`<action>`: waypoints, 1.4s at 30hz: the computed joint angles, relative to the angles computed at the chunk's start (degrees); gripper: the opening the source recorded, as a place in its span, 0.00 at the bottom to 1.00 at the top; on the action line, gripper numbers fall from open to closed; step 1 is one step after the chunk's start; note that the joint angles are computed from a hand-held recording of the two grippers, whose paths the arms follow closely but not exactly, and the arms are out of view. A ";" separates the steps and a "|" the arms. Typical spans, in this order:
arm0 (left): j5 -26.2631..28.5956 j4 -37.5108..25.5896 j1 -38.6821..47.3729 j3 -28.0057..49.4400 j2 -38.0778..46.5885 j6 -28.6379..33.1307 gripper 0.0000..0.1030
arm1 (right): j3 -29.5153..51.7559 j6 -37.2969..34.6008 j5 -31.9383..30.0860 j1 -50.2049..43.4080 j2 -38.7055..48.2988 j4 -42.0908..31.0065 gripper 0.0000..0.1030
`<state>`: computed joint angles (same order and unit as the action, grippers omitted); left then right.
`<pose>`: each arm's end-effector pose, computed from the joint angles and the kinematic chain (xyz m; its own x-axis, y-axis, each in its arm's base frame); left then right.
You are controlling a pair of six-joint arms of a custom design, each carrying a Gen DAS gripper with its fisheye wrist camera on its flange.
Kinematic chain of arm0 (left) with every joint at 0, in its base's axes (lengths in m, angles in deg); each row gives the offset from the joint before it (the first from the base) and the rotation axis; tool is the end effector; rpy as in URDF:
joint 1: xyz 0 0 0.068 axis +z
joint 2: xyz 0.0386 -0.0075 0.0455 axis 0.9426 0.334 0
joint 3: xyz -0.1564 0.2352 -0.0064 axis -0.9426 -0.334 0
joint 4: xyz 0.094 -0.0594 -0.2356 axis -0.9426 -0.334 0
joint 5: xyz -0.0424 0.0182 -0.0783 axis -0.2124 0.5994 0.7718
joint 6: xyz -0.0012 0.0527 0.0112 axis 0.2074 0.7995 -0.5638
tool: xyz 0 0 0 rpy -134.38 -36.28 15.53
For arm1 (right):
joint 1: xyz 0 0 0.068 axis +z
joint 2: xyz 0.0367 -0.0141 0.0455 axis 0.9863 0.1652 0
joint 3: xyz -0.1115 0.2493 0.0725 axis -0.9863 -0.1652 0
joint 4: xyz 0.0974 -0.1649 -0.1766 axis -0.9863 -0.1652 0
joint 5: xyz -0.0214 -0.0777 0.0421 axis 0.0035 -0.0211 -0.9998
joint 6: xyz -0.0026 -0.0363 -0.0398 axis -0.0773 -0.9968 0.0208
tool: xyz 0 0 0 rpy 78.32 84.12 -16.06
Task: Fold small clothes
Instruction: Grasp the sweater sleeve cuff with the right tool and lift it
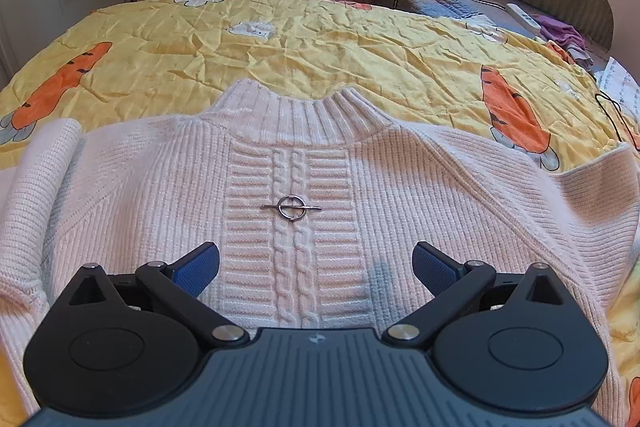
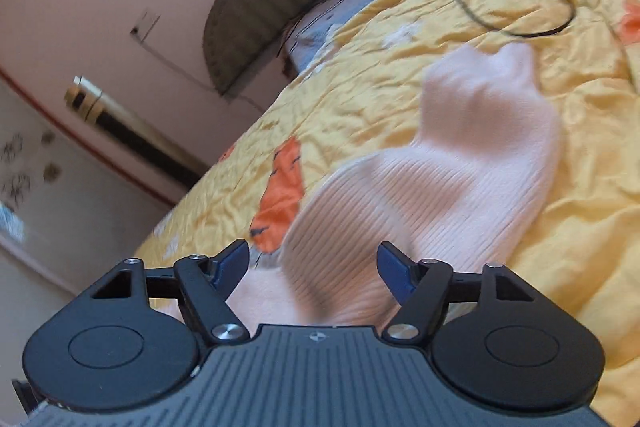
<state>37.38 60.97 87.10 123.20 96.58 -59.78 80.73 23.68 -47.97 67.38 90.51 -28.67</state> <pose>0.2839 0.0783 0.1279 -0.7782 -0.1369 -0.6129 -0.1114 0.9906 -0.0798 0.3194 -0.0540 0.1102 -0.6344 0.5622 -0.5306 0.0721 0.7264 0.6834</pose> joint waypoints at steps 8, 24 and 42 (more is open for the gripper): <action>-0.84 -0.58 -0.89 -0.28 -0.31 -0.53 1.00 | 16.44 0.74 2.46 -11.16 11.24 -3.77 0.68; -2.38 -1.13 -3.07 0.00 0.12 -0.73 1.00 | 29.77 -1.03 4.93 -10.46 25.10 -8.18 0.44; 41.82 -4.28 8.33 4.84 3.26 -11.78 1.00 | -3.06 -2.19 2.25 -0.86 -0.88 17.50 0.14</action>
<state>79.20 56.69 95.43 128.04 99.85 -71.55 77.67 21.49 -45.73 66.52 89.63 -11.17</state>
